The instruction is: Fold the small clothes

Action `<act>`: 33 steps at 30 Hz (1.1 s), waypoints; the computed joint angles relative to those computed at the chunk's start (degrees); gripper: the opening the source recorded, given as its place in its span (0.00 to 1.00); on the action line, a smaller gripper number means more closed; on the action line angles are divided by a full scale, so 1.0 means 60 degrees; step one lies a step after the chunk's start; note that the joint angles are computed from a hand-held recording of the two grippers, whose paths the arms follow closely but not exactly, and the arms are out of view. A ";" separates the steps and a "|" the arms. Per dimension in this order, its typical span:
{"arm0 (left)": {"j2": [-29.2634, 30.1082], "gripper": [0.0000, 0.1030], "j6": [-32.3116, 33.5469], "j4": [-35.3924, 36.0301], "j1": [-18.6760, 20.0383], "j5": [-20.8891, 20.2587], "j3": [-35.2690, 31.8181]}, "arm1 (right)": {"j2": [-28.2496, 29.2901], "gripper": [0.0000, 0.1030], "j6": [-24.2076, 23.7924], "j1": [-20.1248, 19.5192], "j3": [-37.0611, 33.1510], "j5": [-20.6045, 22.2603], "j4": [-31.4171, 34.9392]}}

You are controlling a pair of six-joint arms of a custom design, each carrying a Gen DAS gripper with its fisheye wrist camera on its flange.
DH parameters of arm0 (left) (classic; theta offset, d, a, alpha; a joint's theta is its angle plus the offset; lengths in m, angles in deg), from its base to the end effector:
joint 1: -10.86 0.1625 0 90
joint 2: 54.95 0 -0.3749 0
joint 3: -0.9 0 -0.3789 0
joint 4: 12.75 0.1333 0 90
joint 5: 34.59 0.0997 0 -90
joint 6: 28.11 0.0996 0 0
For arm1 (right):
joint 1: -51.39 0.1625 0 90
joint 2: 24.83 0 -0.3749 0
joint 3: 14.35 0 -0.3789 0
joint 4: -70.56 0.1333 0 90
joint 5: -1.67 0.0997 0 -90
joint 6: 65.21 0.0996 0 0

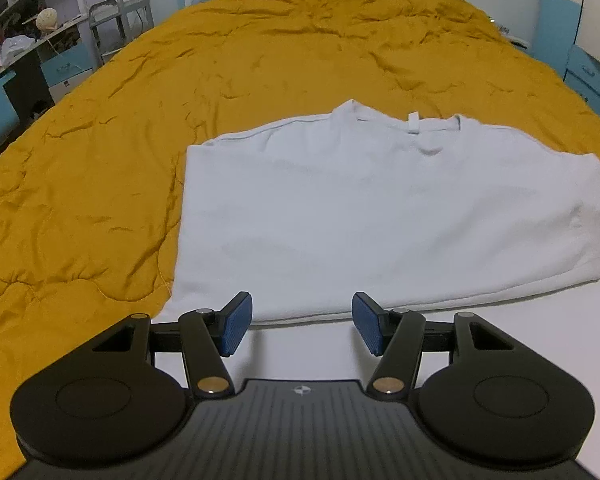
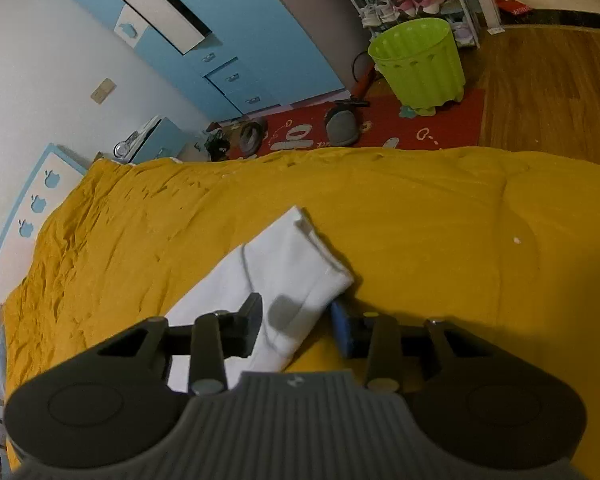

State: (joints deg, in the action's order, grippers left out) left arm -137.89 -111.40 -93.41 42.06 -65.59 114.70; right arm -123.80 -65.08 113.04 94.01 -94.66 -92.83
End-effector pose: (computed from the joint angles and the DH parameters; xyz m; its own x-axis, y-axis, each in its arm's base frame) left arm -0.2412 -0.4017 0.2367 -0.6247 -0.3080 -0.7175 0.2814 0.7684 -0.5748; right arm -0.1051 -0.4524 0.5172 -0.8272 0.5600 0.0463 0.2100 0.3845 -0.8989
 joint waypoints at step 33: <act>-0.3667 0.61 -0.2974 0.3340 -0.1579 0.0351 0.0863 | 0.4866 0.02 -0.1844 0.9915 -0.2286 -0.1902 -0.1018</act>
State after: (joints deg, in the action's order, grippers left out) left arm -159.90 -129.24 -73.37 32.58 -63.48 119.88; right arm -94.60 -76.14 172.53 80.30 -106.08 -98.94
